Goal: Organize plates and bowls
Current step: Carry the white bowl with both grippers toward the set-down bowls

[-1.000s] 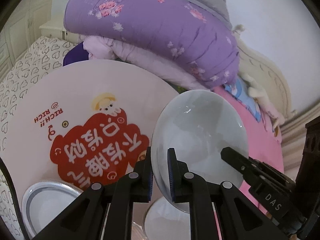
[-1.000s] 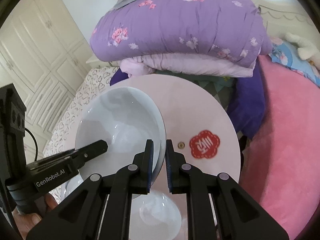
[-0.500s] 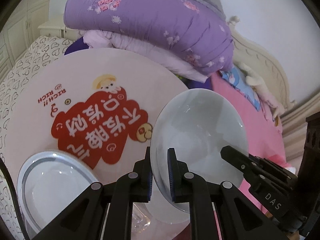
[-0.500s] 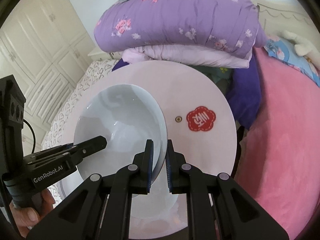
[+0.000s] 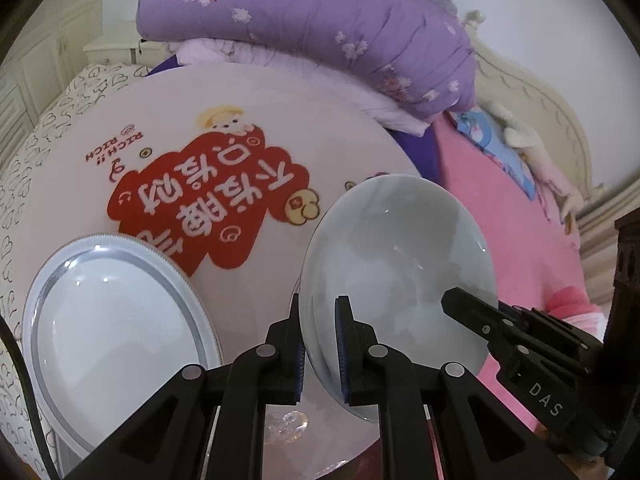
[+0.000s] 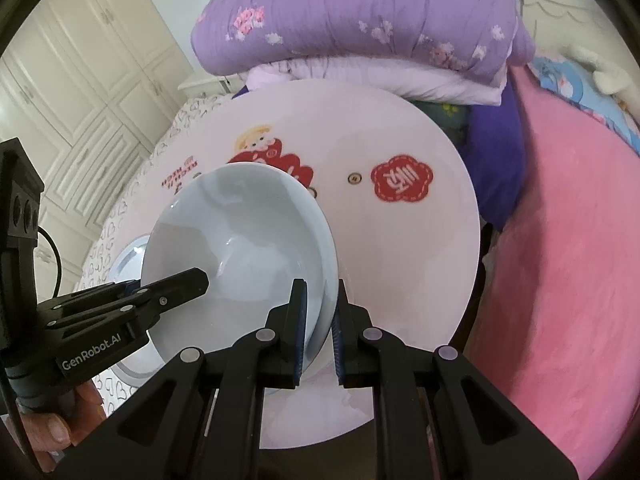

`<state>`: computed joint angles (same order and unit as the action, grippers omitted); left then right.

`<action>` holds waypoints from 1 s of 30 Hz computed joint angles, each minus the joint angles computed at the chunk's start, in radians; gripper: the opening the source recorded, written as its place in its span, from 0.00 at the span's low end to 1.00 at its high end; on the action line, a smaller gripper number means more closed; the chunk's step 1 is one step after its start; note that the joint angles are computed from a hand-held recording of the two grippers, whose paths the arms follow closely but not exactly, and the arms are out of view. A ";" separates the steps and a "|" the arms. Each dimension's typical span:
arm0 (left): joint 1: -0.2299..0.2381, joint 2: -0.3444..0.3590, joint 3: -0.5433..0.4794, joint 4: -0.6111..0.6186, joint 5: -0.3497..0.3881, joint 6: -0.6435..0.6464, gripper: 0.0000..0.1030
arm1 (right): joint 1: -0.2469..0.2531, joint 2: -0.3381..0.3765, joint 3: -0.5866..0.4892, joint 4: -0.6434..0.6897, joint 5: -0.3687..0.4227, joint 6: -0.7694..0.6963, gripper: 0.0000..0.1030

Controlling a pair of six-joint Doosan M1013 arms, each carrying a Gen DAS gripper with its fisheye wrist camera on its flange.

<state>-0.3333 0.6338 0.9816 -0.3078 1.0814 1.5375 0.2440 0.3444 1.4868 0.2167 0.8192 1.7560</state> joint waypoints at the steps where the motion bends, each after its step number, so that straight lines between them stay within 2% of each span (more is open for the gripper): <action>1: -0.002 -0.005 0.010 0.006 -0.008 -0.003 0.08 | 0.002 -0.002 0.003 -0.005 -0.002 0.005 0.11; 7: -0.005 -0.023 0.042 0.011 -0.026 0.013 0.09 | 0.007 -0.011 0.015 -0.021 -0.013 0.024 0.11; 14: -0.008 -0.002 0.024 0.010 -0.011 0.012 0.09 | 0.004 0.006 0.005 -0.036 0.002 0.038 0.12; 17: -0.009 0.005 0.019 0.012 -0.010 0.009 0.09 | 0.010 0.014 -0.004 -0.059 0.015 0.049 0.14; 21: -0.012 0.005 0.024 0.017 -0.027 0.023 0.10 | 0.013 0.015 -0.002 -0.062 0.016 0.050 0.22; 30: -0.011 -0.006 0.047 0.010 -0.055 0.039 0.15 | 0.011 0.008 0.009 -0.064 0.007 0.079 0.23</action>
